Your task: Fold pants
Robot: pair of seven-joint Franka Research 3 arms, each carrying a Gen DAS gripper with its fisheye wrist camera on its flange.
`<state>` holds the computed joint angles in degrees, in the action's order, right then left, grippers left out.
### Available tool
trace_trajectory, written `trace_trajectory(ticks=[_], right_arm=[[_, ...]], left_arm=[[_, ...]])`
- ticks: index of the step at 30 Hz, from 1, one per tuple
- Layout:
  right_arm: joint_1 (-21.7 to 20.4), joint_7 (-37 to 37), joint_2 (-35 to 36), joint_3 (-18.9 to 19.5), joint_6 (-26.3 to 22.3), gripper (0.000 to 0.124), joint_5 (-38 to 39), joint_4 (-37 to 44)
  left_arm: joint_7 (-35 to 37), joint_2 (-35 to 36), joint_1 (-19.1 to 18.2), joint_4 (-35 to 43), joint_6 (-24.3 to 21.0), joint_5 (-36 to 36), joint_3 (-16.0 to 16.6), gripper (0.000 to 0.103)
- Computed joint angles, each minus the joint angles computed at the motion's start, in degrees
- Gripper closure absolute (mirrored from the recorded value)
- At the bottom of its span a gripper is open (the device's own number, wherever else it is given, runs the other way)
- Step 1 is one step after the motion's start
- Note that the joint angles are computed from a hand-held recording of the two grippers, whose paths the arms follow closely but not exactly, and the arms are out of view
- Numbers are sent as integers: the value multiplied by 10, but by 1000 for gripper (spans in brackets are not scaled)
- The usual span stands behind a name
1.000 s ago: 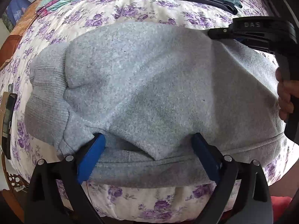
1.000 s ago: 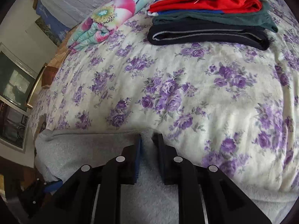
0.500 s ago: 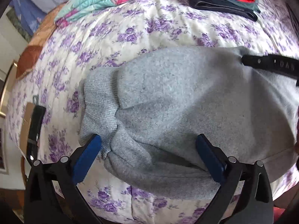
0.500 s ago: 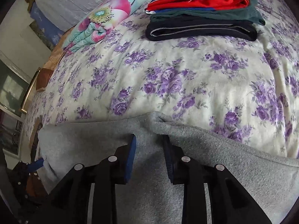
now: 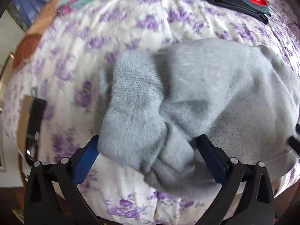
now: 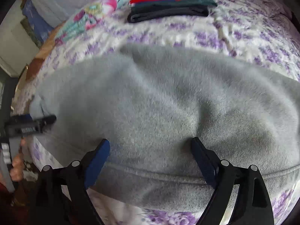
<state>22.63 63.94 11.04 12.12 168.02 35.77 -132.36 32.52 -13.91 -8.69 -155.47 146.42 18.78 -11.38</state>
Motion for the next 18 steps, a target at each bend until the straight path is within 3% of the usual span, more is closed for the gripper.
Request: trace_trajectory(ticks=[1,3,4,6,8,13,18], right_arm=[[9,-2,-3,-3,23,32,-35,-10],[27,-4,-10,-23,11,32,-89,-11],[5,-50,-18,-3,5,32,-56,-11],[-44,-201,-48,43,20,33,94,-21],[-64,-332,-83,45,27,32,243,-30],[-97,-394,-136,-53,-22,32,406,-56],[-153,-381,-170,-154,-84,32,520,-101]], left_arm=[[-13,-7,1,-14,26,-28,11,4],[-24,-15,-7,-21,33,-85,24,4],[-27,-19,-8,-19,24,-99,25,4],[-93,-45,5,-21,0,-85,0,5],[-161,-81,11,-20,-19,-50,-29,5],[-217,-58,-1,65,-57,40,-68,5],[-173,72,-42,161,-57,20,-48,5]])
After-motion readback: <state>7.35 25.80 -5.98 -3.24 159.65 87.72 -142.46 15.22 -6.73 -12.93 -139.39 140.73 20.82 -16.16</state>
